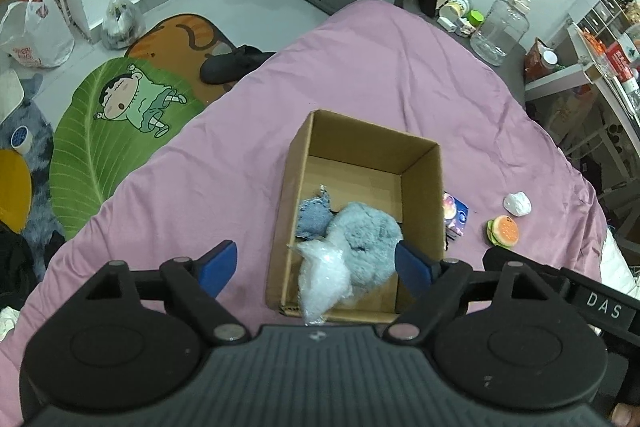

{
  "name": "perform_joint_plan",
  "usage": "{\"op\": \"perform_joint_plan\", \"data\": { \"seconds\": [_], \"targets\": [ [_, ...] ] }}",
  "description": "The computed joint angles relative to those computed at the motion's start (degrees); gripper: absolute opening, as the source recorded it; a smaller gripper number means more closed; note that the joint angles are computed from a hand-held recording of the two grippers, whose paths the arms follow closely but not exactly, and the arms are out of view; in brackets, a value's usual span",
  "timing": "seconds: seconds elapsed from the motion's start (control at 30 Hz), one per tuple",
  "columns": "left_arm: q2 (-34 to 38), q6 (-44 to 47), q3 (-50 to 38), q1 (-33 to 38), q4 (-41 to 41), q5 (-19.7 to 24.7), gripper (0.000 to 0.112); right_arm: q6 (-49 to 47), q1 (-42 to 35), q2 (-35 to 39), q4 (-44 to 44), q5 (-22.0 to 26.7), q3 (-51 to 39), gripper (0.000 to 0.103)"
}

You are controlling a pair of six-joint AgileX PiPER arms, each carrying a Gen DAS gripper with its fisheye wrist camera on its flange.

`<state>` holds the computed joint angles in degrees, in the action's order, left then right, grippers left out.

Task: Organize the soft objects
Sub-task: 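Open both grippers to drop the bubble wrap and denim plush into the box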

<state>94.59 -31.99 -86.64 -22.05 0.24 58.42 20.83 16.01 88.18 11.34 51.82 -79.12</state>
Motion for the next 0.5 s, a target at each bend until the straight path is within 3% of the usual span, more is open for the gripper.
{"op": "perform_joint_plan", "data": {
  "seconds": [0.5],
  "targets": [
    [0.9,-6.0,-4.0,-7.9,4.9,0.5,0.085,-5.9,-8.8,-8.3,1.2,-0.7,7.4,0.072]
  ]
}}
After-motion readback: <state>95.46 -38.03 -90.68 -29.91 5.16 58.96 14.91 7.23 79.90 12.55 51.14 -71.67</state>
